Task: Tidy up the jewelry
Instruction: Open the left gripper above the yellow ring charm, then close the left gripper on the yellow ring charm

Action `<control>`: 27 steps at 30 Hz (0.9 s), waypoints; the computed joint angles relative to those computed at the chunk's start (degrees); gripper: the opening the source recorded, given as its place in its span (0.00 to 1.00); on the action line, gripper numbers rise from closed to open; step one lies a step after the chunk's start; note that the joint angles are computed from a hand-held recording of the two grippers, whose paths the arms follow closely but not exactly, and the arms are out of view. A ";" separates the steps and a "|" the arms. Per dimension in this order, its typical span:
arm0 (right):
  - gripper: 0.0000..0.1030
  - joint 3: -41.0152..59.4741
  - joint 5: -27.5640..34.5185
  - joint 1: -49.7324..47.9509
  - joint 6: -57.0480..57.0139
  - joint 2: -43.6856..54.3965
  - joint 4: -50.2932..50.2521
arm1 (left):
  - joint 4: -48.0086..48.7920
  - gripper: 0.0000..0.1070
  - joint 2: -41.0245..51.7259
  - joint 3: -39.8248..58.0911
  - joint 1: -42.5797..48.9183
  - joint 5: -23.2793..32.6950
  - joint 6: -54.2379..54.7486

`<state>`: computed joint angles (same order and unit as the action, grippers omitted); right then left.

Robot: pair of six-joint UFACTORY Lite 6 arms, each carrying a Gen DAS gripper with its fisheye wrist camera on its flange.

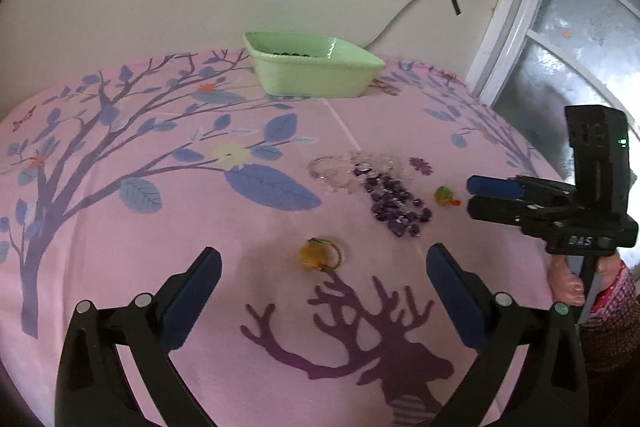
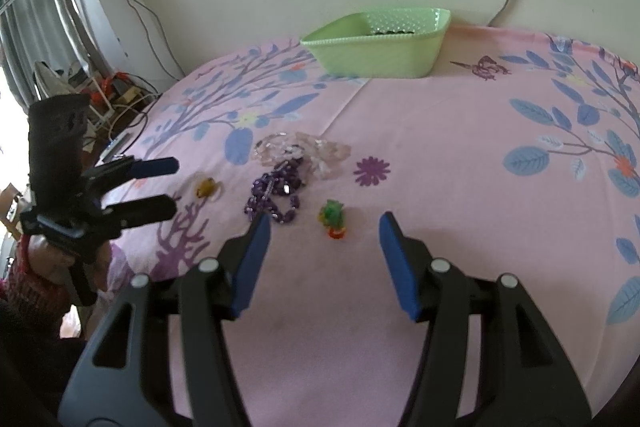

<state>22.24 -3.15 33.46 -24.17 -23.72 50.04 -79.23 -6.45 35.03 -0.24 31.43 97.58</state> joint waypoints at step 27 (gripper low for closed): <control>0.56 0.51 -0.75 0.76 -14.19 0.43 14.38 | 6.89 0.31 3.10 3.21 -7.16 -14.61 -2.39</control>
